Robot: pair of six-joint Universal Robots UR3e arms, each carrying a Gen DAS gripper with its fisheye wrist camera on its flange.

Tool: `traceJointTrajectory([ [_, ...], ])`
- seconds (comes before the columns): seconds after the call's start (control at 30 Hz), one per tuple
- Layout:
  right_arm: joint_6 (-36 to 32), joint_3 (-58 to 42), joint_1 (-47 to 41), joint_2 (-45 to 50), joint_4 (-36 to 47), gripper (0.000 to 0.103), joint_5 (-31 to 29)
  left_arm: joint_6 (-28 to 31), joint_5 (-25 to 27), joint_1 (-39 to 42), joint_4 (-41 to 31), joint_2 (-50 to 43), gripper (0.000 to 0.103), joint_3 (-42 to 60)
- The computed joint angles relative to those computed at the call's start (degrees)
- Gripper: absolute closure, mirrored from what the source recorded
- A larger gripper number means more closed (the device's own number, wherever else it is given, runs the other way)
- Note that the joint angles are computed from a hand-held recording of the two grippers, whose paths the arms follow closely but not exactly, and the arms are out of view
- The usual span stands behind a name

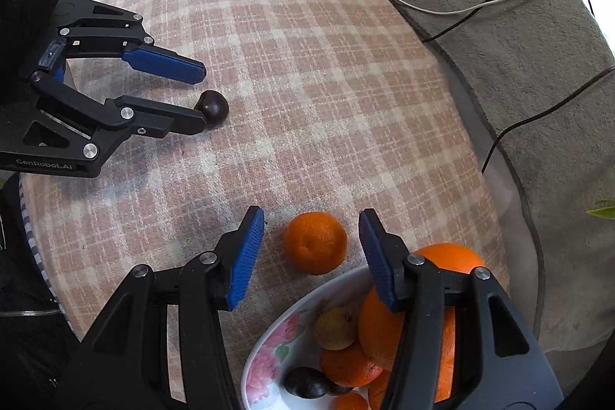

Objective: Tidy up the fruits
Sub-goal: 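Close the left tool on the dark plum while the right tool closes on the tangerine, then carry the plum with the left tool while the right tool carries the tangerine to the plate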

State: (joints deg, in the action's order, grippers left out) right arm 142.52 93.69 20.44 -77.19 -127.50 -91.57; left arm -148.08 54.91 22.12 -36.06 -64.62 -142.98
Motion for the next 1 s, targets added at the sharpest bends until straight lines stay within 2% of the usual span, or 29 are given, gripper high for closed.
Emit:
traceJointTrajectory([
  [0.27, 0.1, -2.1, 2.7, 3.0, 0.1, 0.054, -5.1, -2.9, 3.1, -4.3, 6.8, -7.5, 0.073, 1.5],
  [0.47, -0.2, -1.8, 4.4, 3.6, -0.4, 0.060, -8.6, -3.1, 4.2, -4.8, 7.9, -9.7, 0.077, 2.1],
  [0.53, -0.1, -1.8, 4.7, 3.4, 0.2, 0.064, -8.9, -3.4, 4.2, -5.1, 8.0, -10.5, 0.079, 2.6],
  [0.77, 0.8, -2.8, 4.5, 4.3, 0.2, 0.066, -8.4, -4.6, 4.9, -6.2, 10.1, -11.1, 0.080, 2.7],
  [1.0, 1.9, -2.5, 4.0, 3.4, 0.0, 0.067, -5.6, -5.0, 4.3, -5.0, 8.8, -8.2, 0.081, 1.6],
])
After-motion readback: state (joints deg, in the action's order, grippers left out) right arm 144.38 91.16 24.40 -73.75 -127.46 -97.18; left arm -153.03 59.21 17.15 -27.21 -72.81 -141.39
